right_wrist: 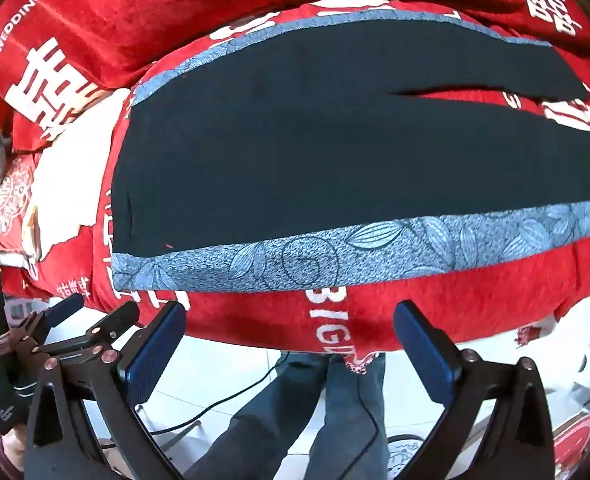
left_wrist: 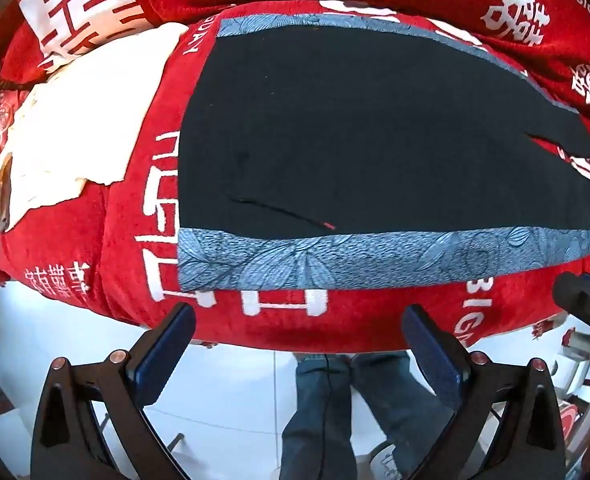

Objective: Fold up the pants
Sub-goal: 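Move both grippers toward the grey-trimmed edge of the black trousers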

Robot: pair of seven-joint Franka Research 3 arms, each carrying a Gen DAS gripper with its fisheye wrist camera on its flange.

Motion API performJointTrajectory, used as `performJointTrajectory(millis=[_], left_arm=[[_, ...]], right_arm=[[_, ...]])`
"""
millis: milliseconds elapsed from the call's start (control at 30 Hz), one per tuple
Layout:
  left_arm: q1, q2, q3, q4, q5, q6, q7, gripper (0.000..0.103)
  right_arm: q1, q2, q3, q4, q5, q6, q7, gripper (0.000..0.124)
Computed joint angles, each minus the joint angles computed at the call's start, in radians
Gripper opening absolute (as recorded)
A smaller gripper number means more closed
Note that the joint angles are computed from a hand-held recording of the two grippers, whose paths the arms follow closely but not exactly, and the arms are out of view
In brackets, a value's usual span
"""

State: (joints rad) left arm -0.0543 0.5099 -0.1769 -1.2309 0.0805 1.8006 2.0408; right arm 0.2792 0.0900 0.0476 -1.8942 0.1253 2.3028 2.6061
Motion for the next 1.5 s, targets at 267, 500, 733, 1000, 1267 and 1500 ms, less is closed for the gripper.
performJointTrajectory(millis=[267,500,733,1000,1267,1500], left_arm=[[-0.003,0.051,0.007,0.080,0.018,-0.088,0.022,0.103],[-0.001,0.093,0.015,0.125,0.039,-0.164,0.038,0.103],[0.008,0.041,0.014,0.031,0.055,-0.072,0.061,0.103],[-0.002,0.073,0.017,0.085,0.059,-0.143,0.081,0.103],[-0.005,0.048,0.018,0.043,0.081,-0.114,0.089,0.103],[-0.009,0.045,0.019,0.032,0.086,-0.116,0.080,0.103]], right_arm=[[0.012,0.030,0.002,0.036,0.005,-0.050,0.068,0.103],[0.021,0.064,0.001,0.092,0.000,-0.126,0.087,0.103],[0.034,0.099,0.000,0.139,0.000,-0.174,0.079,0.103],[0.040,0.108,-0.002,0.146,0.014,-0.182,0.081,0.103],[0.041,0.107,-0.001,0.141,0.025,-0.183,0.078,0.103],[0.043,0.101,0.003,0.120,0.043,-0.172,0.079,0.103]])
